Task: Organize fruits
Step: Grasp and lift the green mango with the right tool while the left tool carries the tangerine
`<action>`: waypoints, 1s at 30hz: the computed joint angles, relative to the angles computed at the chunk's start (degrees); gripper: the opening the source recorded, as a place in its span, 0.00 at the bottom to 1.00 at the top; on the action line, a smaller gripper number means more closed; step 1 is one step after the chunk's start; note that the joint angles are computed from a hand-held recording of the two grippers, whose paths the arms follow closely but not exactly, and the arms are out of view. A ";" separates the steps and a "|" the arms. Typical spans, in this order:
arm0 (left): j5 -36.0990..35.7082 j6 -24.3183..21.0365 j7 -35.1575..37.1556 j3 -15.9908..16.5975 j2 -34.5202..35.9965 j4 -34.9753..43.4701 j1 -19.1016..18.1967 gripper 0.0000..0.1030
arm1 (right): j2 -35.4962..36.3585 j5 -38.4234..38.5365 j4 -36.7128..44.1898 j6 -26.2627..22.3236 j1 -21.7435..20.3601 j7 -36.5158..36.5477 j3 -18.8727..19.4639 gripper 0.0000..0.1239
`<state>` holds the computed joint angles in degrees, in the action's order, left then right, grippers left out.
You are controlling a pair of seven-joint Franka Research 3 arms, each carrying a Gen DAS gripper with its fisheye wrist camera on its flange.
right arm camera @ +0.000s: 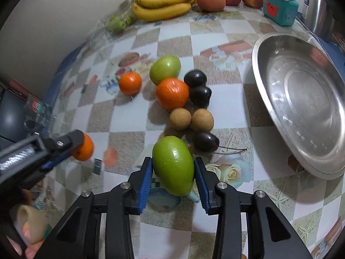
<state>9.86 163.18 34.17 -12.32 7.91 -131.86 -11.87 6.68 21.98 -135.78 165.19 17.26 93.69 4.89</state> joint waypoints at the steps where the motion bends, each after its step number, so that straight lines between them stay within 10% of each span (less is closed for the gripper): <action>1: 0.19 -0.16 -0.09 0.07 0.00 0.10 -0.04 0.35 | -0.56 1.17 -0.20 0.38 -0.28 -0.69 0.22 0.33; 30: 1.30 -7.59 10.67 -2.83 15.91 26.72 -4.23 0.35 | -0.75 -23.11 3.89 2.11 -3.85 28.87 -9.54 0.33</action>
